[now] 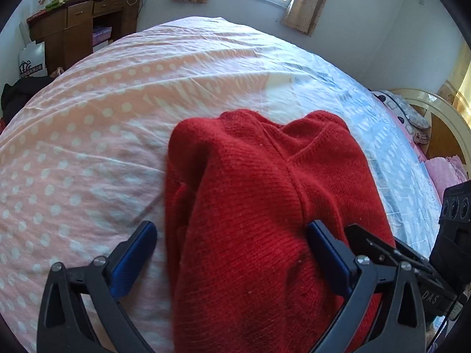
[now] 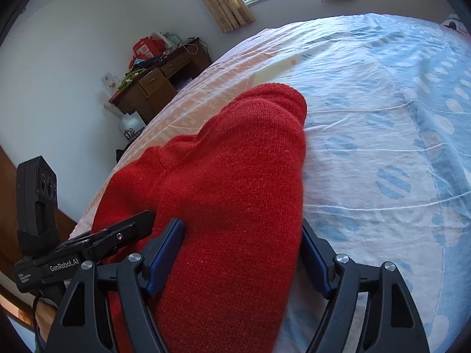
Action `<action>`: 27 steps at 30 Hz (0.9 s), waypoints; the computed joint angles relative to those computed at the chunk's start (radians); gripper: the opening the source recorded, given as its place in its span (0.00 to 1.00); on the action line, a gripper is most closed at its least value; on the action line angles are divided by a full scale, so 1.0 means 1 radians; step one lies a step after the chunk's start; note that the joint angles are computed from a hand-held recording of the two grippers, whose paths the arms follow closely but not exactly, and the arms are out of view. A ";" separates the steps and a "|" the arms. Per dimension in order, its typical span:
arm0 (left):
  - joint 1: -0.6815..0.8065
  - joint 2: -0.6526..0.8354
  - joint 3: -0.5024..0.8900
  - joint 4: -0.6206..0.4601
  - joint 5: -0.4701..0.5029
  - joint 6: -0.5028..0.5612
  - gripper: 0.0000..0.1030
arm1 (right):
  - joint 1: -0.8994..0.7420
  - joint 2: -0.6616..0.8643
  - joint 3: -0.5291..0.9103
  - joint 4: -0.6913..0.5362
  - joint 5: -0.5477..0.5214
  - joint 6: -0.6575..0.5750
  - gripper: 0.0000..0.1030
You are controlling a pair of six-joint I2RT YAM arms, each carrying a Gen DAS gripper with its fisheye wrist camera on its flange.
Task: Fold small clothes
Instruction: 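Grasp the folded red sweater with the right gripper while the left gripper grasps it too, then lift the folded sweater off the bed with both grippers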
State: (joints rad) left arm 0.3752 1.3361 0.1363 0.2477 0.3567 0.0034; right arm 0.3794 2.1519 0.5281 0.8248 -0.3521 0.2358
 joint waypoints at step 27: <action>0.027 -0.261 0.032 -0.501 0.173 0.166 0.82 | 0.011 -0.360 -0.338 -0.038 -0.052 0.073 0.34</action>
State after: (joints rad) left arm 0.4024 1.0750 0.1685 -0.2533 0.5302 0.1693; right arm 0.3908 1.7914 0.1903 0.7867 -0.4038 0.3086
